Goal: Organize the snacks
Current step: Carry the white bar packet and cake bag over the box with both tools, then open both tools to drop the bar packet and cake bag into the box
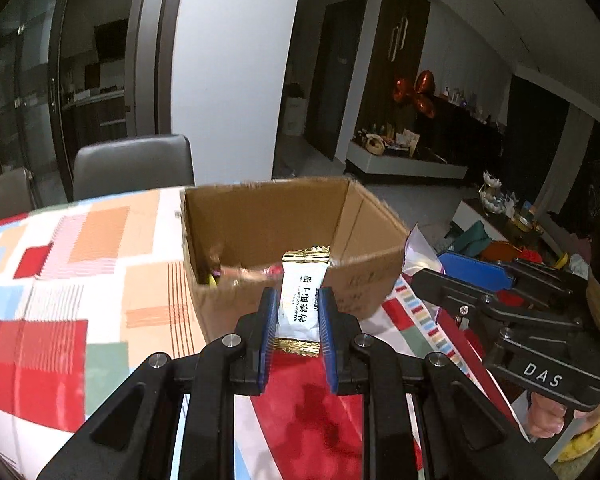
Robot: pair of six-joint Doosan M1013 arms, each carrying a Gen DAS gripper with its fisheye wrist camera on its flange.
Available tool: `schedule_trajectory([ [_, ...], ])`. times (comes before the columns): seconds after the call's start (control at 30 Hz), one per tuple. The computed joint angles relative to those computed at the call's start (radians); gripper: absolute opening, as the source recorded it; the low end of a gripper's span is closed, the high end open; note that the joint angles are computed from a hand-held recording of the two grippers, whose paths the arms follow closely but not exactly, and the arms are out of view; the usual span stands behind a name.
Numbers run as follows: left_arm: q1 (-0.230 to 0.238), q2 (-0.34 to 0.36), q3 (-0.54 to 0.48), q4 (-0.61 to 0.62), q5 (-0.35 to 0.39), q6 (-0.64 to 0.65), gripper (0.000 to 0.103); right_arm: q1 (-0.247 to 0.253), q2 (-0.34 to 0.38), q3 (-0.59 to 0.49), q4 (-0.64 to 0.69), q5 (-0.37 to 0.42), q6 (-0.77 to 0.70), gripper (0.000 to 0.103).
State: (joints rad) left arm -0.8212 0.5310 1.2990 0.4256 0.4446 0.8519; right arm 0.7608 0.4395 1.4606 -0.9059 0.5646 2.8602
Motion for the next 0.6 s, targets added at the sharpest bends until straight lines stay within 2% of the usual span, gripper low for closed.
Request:
schedule_trajectory([
  [0.2, 0.006, 0.022, -0.07, 0.011, 0.064, 0.032, 0.021, -0.02, 0.007, -0.051, 0.047, 0.033, -0.093, 0.037],
  [0.6, 0.031, 0.106, -0.271, -0.087, 0.251, 0.162, 0.021, -0.087, 0.049, -0.183, 0.323, 0.109, -0.377, 0.037],
])
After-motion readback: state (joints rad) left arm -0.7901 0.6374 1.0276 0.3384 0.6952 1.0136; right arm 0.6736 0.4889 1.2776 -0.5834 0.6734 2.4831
